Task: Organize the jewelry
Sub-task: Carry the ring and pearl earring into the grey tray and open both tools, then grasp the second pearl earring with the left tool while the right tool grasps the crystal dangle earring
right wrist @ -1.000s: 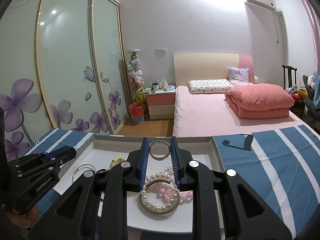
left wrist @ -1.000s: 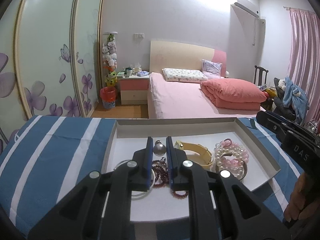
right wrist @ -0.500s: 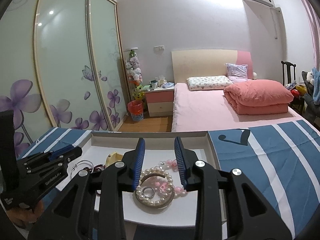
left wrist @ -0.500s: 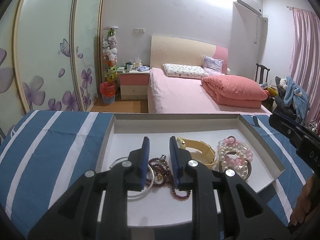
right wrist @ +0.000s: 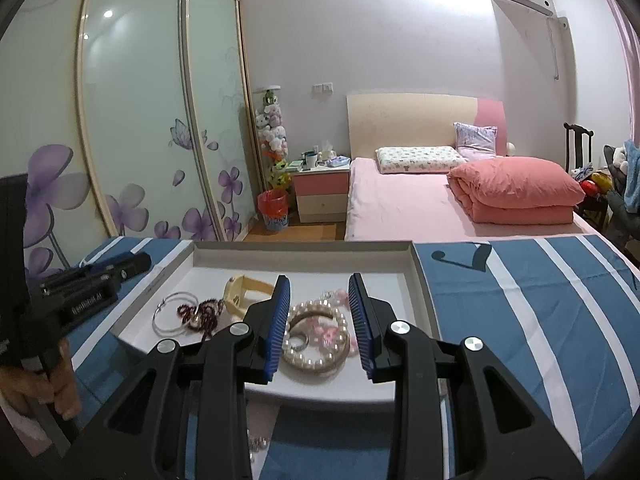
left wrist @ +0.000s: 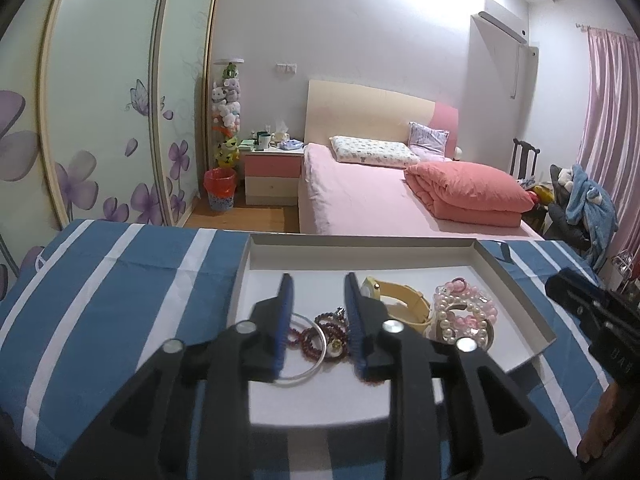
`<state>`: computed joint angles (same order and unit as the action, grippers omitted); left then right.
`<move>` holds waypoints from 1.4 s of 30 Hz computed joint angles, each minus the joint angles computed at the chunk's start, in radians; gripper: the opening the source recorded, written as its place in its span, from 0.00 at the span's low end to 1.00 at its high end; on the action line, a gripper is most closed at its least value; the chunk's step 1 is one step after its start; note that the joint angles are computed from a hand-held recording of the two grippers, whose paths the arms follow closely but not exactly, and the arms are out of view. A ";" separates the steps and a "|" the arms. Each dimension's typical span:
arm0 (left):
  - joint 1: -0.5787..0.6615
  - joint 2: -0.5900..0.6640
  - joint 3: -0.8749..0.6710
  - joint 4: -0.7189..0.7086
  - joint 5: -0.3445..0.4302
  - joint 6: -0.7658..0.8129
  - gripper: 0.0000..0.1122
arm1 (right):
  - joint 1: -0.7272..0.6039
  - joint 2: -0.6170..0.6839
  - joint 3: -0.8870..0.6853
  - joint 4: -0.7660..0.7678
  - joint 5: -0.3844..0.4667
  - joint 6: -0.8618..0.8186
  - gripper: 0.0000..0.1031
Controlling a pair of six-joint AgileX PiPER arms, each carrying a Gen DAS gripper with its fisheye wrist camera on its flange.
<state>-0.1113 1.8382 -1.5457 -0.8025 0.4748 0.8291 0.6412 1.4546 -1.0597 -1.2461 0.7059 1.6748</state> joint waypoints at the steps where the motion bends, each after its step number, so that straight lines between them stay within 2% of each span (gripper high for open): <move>1: 0.014 -0.017 0.025 -0.046 0.010 0.049 0.29 | 0.013 -0.011 0.011 0.009 0.009 -0.003 0.31; 8: 0.085 -0.136 0.207 -0.200 0.092 0.269 0.32 | 0.083 -0.058 0.065 0.055 0.047 -0.013 0.31; 17: 0.079 -0.210 0.334 -0.208 0.159 0.339 0.33 | 0.132 -0.092 0.112 0.124 0.059 -0.026 0.31; 24: 0.048 -0.214 0.364 -0.196 0.160 0.334 0.33 | 0.128 -0.109 0.145 0.144 0.041 -0.002 0.31; 32: -0.032 -0.189 0.355 0.001 0.186 0.194 0.34 | 0.110 -0.108 0.156 0.151 0.016 0.013 0.31; 42: -0.120 -0.134 0.305 0.151 0.227 0.037 0.34 | 0.091 -0.107 0.164 0.182 -0.011 -0.003 0.32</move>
<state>-0.2317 1.7038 -1.2403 -0.6515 0.7013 0.8663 0.7320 1.3479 -0.8955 -1.0642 0.6947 1.6714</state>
